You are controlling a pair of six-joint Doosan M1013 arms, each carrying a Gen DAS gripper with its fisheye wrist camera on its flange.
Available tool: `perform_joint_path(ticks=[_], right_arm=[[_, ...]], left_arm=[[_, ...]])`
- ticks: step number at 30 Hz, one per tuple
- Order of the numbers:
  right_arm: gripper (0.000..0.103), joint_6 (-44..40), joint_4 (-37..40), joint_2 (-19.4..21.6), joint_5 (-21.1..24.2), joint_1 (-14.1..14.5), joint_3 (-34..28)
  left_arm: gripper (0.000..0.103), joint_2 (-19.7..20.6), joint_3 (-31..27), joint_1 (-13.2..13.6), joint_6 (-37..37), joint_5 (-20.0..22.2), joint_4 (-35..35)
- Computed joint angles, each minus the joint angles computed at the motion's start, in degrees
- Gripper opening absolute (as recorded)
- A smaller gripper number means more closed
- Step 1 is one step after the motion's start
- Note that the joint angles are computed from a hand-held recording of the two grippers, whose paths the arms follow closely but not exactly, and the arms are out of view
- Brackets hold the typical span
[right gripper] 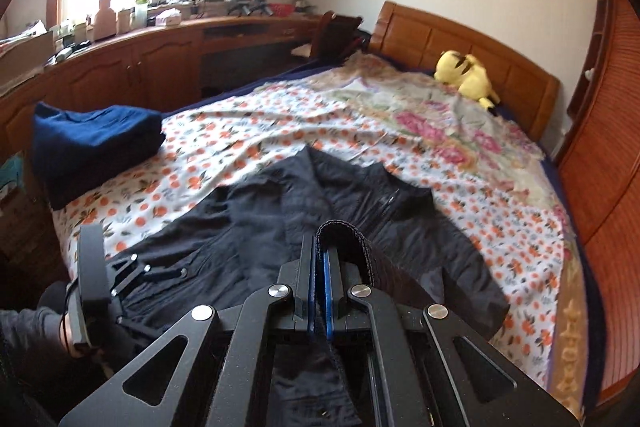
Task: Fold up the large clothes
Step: 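Lift the sleeve with the right tool and fold it across the jacket body, then open the right tool to release the sleeve onto the folded jacket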
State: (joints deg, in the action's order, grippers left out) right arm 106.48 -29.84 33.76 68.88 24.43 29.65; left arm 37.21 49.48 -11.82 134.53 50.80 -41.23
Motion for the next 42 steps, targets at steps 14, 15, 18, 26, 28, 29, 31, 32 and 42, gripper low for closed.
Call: perform_joint_path(ticks=[14, 15, 18, 26, 28, 29, 31, 32, 42], right_arm=[[0.044, 6.80, -2.42, 2.16, 3.53, 1.09, -1.65], [0.045, 7.62, -2.45, 1.58, 2.70, 1.09, -0.19], [0.046, 10.34, -3.18, -0.17, 1.45, 1.21, 3.97], [0.046, 19.15, -3.76, -3.66, -0.99, 1.57, 12.86], [0.046, 21.29, -4.26, -4.50, -1.54, 1.72, 15.14], [0.046, 22.56, -4.64, -4.83, -1.77, 1.79, 16.25], [0.046, 24.98, -4.86, -5.58, -2.31, 1.77, 18.36], [0.046, 26.22, -4.97, -5.96, -2.48, 1.76, 19.33], [0.046, 34.46, -8.63, -8.73, -1.77, 2.36, 27.69]], left_arm=[[0.075, -0.11, 0.19, -0.12, -0.09, -0.37, 0.72], [0.075, -0.15, 0.28, -0.14, -0.07, -0.48, 0.73], [0.075, -0.19, 0.34, -0.12, -0.04, -0.52, 0.70], [0.075, -0.24, 0.46, -0.19, -0.06, -0.72, 1.02], [0.075, -0.24, 0.48, -0.19, -0.09, -0.80, 0.97], [0.075, -0.24, 0.47, -0.17, -0.10, -0.79, 0.98], [0.075, -0.25, 0.50, -0.17, -0.22, -0.83, 1.04], [0.075, -0.33, 0.65, -0.20, -0.21, -0.99, 1.09], [0.075, -1.09, 1.51, -0.81, -1.05, -3.27, 3.96]])
